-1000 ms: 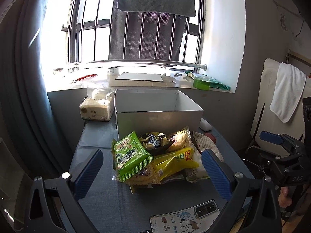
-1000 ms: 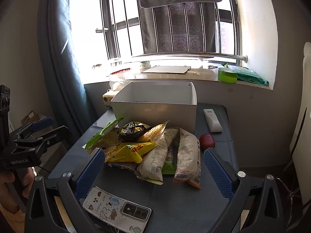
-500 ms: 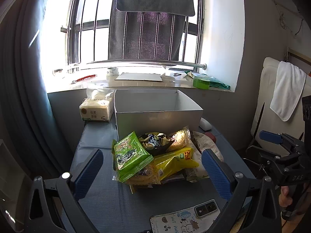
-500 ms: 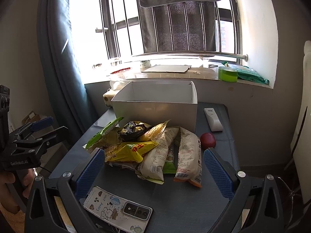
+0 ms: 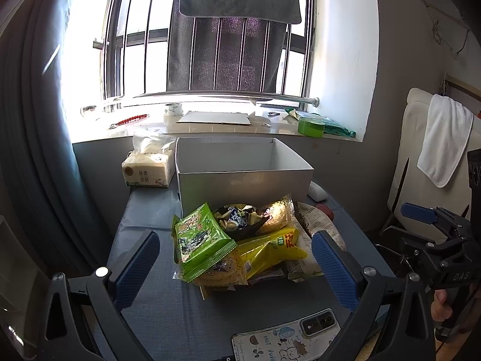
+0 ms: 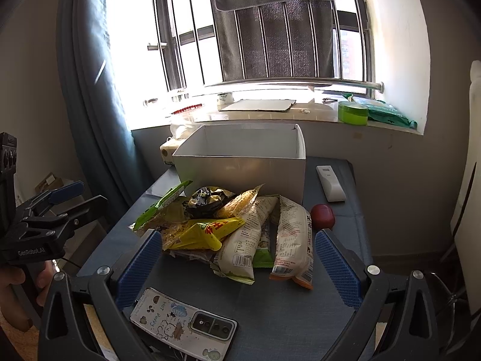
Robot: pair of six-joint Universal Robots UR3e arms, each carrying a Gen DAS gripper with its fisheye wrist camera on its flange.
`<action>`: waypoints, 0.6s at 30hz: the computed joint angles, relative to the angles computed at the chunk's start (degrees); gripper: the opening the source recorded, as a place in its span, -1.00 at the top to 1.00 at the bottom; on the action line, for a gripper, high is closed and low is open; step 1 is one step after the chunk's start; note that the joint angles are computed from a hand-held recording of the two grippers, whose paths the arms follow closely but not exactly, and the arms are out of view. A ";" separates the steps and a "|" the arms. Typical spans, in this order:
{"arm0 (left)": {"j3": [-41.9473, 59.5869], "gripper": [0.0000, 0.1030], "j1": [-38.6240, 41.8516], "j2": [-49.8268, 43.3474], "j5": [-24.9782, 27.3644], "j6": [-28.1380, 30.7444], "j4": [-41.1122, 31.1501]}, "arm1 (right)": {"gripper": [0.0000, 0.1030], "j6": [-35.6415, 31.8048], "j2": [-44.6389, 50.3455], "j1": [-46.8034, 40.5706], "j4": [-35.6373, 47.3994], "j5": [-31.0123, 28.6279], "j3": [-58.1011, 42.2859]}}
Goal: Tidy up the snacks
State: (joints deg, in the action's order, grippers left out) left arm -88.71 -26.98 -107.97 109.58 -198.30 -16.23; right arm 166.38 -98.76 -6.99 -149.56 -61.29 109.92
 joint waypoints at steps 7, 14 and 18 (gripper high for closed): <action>0.19 -1.00 0.19 -0.02 -0.54 0.05 -0.24 | -1.00 -0.01 -0.15 -0.04 0.17 0.17 0.01; 0.89 -1.00 0.06 -0.36 -0.38 -0.06 -0.97 | -1.00 -0.06 -0.16 -0.08 0.41 0.35 -0.10; 1.25 -1.00 0.25 -0.60 -0.68 0.02 -1.55 | -1.00 -0.15 -0.33 -0.29 0.49 0.73 -0.01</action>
